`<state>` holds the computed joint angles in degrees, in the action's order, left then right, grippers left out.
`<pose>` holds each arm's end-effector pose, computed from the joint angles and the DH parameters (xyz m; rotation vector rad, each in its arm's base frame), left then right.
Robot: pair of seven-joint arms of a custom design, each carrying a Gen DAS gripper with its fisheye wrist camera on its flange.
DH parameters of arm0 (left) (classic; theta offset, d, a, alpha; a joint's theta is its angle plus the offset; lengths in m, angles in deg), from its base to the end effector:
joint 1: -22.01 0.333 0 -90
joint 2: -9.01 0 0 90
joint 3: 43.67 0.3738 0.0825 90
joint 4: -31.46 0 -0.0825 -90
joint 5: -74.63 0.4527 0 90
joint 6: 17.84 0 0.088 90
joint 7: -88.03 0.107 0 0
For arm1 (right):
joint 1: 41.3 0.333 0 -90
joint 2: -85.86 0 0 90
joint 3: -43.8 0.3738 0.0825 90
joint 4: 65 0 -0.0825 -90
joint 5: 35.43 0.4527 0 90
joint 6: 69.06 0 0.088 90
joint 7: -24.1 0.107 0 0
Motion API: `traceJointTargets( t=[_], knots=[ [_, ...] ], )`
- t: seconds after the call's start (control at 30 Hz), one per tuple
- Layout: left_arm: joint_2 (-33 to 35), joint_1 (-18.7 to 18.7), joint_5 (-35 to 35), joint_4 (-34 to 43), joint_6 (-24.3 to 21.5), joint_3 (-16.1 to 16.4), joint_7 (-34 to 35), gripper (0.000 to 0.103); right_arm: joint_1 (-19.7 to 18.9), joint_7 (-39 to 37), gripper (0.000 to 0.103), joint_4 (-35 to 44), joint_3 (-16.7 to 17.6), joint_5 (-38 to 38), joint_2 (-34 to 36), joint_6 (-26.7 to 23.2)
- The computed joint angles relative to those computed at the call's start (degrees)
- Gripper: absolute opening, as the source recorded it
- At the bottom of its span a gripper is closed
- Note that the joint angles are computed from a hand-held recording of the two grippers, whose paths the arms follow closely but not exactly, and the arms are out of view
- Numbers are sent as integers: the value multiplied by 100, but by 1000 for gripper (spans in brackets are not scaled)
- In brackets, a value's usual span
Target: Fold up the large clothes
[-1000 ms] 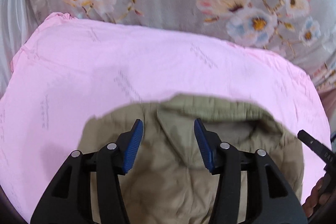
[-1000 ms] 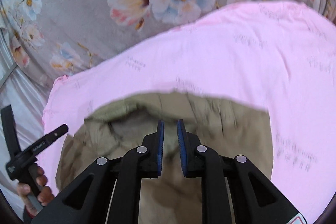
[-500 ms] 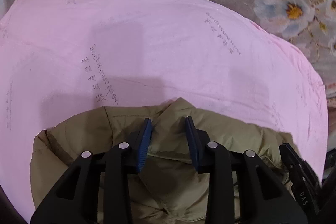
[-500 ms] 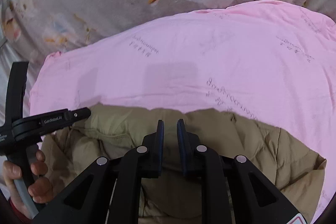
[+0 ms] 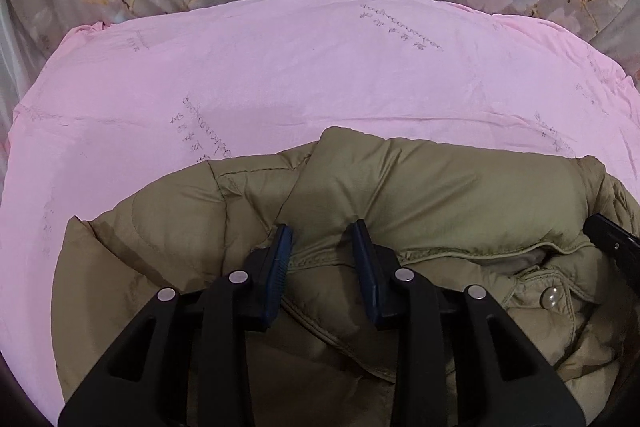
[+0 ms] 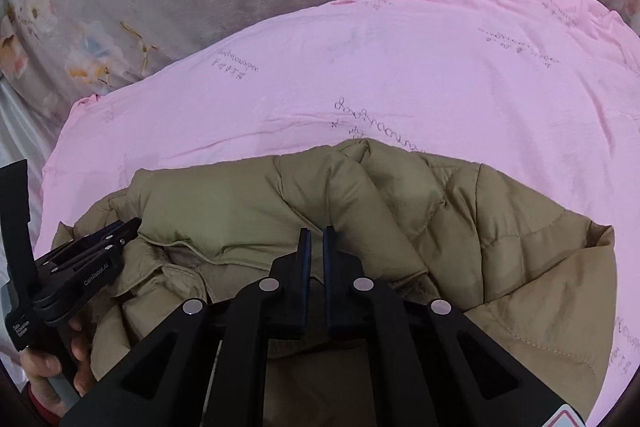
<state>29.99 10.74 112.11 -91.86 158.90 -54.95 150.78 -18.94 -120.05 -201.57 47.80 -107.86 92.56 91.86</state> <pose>0.5933 -0.2947 0.2879 -1.3573 2.3605 -0.6646 0.4740 0.2863 0.2863 -1.2355 2.2851 -0.4603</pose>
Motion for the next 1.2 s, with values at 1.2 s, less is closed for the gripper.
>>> traceJointTargets(
  t=[1.2],
  knots=[
    [25,-855,3083,308,-24,1003,-2943,31,458,-1564,4,565,114,1136,393,-1517]
  ],
)
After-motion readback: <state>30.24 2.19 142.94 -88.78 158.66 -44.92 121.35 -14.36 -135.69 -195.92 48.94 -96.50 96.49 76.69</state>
